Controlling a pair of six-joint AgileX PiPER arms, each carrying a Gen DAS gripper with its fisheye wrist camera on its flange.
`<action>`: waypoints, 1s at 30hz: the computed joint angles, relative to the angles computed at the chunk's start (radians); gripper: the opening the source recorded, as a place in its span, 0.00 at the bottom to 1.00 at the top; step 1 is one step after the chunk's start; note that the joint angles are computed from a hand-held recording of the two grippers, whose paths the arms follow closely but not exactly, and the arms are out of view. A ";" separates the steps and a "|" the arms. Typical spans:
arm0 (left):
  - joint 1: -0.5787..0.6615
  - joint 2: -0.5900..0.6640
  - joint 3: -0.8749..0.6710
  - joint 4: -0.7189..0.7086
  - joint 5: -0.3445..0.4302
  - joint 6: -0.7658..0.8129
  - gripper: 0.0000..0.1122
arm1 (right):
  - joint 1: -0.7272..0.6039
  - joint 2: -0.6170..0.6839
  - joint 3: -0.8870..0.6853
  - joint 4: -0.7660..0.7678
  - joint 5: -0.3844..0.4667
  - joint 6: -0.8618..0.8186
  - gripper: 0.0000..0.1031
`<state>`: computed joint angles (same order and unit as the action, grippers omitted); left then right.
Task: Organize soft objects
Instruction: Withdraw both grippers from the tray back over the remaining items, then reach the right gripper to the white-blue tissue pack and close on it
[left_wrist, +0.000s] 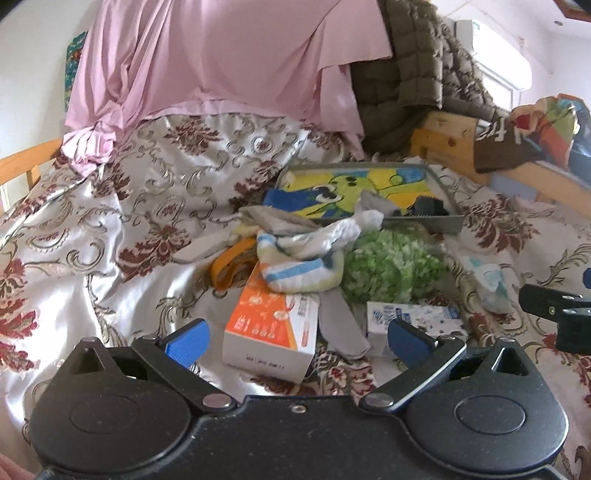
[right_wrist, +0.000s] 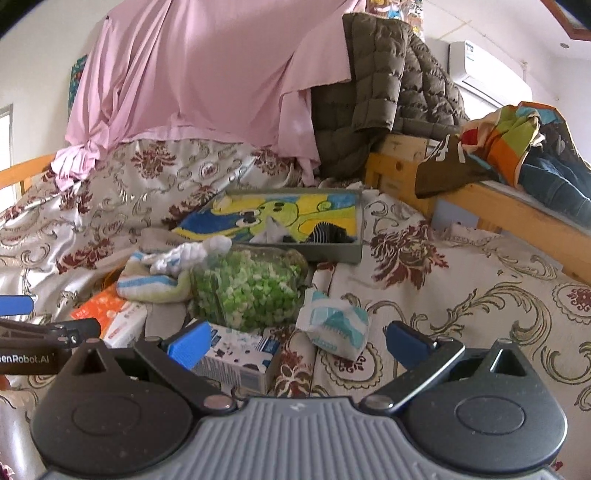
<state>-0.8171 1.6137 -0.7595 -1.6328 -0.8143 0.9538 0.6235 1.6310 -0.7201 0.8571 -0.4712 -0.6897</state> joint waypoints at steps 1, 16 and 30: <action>0.004 0.001 -0.005 -0.016 0.002 0.010 0.91 | -0.003 0.003 -0.004 0.007 0.009 -0.008 1.00; 0.023 0.003 -0.014 -0.049 0.021 0.030 0.91 | -0.007 0.039 -0.051 0.121 0.056 -0.131 1.00; 0.012 0.055 -0.031 0.050 -0.017 -0.044 0.91 | -0.022 0.064 -0.071 0.030 0.075 -0.043 1.00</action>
